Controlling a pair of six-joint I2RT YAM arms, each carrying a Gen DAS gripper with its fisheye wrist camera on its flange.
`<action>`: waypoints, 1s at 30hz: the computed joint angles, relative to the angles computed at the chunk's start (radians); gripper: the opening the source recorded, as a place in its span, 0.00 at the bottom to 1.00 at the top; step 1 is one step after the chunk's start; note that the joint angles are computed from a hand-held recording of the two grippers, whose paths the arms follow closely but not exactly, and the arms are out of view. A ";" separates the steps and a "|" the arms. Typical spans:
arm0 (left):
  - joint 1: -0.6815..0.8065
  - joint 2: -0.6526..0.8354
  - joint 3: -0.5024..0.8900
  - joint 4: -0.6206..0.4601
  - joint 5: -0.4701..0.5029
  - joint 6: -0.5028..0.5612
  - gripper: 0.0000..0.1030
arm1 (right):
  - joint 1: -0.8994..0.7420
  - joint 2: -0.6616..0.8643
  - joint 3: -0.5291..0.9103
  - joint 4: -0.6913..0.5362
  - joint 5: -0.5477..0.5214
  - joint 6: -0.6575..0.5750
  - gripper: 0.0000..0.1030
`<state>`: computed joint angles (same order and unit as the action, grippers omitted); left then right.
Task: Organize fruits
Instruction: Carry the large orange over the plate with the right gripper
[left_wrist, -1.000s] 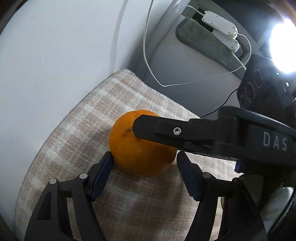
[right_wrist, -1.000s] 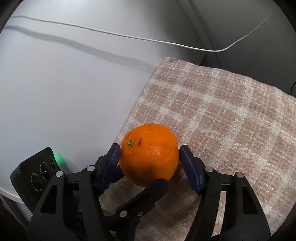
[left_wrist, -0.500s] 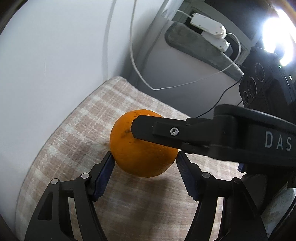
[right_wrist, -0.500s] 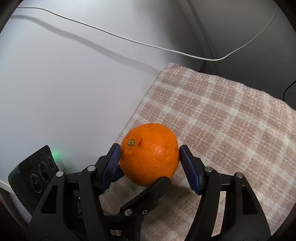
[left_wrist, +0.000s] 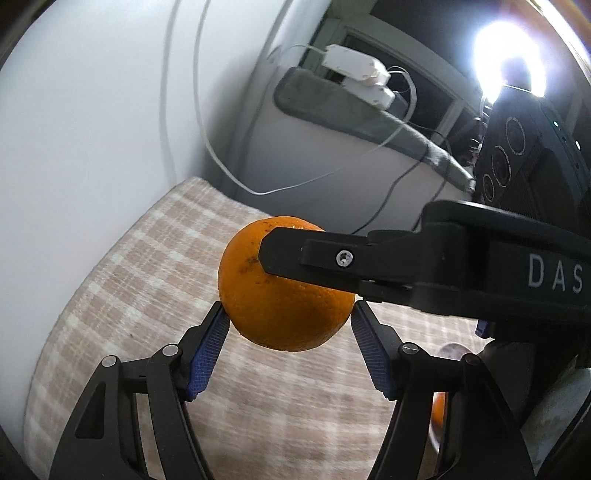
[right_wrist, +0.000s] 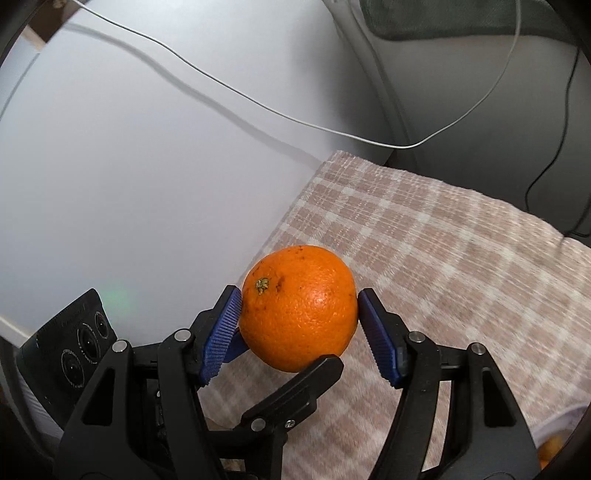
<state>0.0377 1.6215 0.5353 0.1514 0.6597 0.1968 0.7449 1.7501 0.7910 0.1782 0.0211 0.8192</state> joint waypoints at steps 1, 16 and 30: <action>-0.008 -0.032 -0.020 -0.002 -0.001 -0.002 0.65 | 0.007 -0.024 -0.019 -0.002 0.010 0.004 0.66; -0.263 -0.453 -0.204 -0.108 -0.057 -0.096 0.65 | 0.225 -0.567 -0.311 -0.250 0.297 0.189 0.66; -0.639 -0.599 -0.286 -0.091 -0.234 -0.255 0.65 | 0.566 -1.037 -0.456 -0.734 0.614 0.587 0.66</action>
<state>-0.6015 1.0220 0.2494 0.0602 0.4257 -0.0581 1.3111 0.7133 0.3347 -0.5555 0.6350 1.4061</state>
